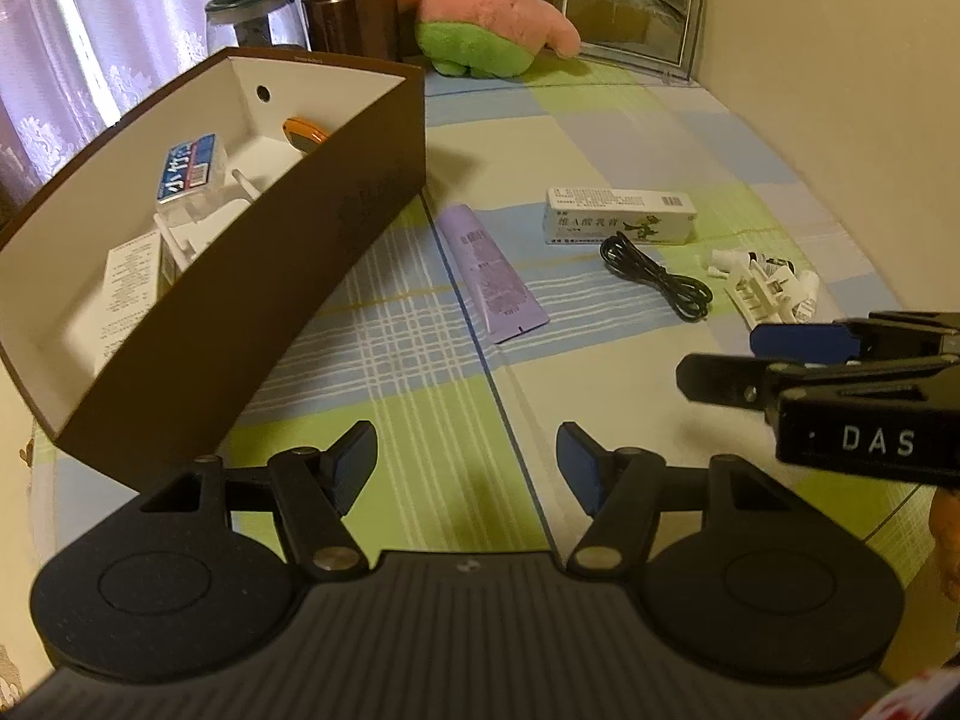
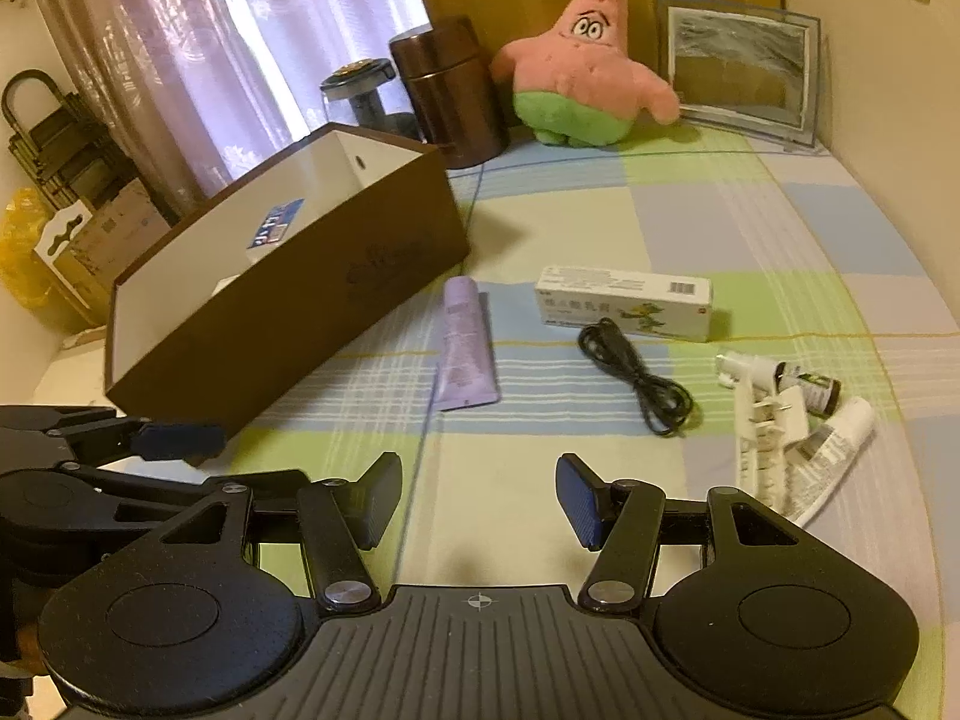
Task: Organize rigid objects
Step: 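Withdraw both tools from the brown box toward the purple tube and black cable, then grasp the purple tube with the left tool while the right tool grasps the black cable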
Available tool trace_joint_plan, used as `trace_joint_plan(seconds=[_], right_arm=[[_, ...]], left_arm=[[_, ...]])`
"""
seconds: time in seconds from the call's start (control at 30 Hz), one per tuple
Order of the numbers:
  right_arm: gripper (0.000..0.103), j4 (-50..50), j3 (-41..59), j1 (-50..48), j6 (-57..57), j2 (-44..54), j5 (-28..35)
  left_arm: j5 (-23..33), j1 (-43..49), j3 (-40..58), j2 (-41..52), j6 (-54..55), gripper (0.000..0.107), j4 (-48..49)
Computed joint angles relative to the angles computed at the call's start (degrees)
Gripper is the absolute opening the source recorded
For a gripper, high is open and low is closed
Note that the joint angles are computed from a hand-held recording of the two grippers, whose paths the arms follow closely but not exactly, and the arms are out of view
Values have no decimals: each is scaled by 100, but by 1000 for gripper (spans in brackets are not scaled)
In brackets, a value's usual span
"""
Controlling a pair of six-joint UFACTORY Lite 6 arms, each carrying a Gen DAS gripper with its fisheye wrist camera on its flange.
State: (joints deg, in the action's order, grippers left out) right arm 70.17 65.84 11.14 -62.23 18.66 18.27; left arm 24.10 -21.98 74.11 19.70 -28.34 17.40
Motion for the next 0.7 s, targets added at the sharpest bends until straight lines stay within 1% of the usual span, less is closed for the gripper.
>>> trace_joint_plan(seconds=[0.13,0.2,0.33,0.43,0.47,0.53,0.57,0.63,0.7], right_arm=[[54,448,157,-140,-674,251,-106],[54,805,272,-217,-1195,425,-107],[54,1028,751,-374,-1681,976,-36],[54,857,1235,-423,-1704,1442,-120],[54,732,1416,-437,-1651,1598,-129],[53,134,1901,-471,-1199,1984,-73],[52,-305,2183,-468,-802,2201,-78],[48,-1201,2736,-452,-8,2601,-41],[46,-2085,3335,-438,761,3027,99]], left_arm=[[-53,-25,258,338,94,62,-167],[-103,-28,435,546,159,62,-259],[-150,2,946,1071,279,62,-443],[-190,57,1386,1507,397,62,-552],[-193,71,1558,1673,404,62,-553],[-189,112,1923,2017,458,62,-576],[-182,136,2138,2218,474,62,-592],[-102,187,2574,2591,644,62,-760],[-12,235,3040,2971,722,62,-865]])
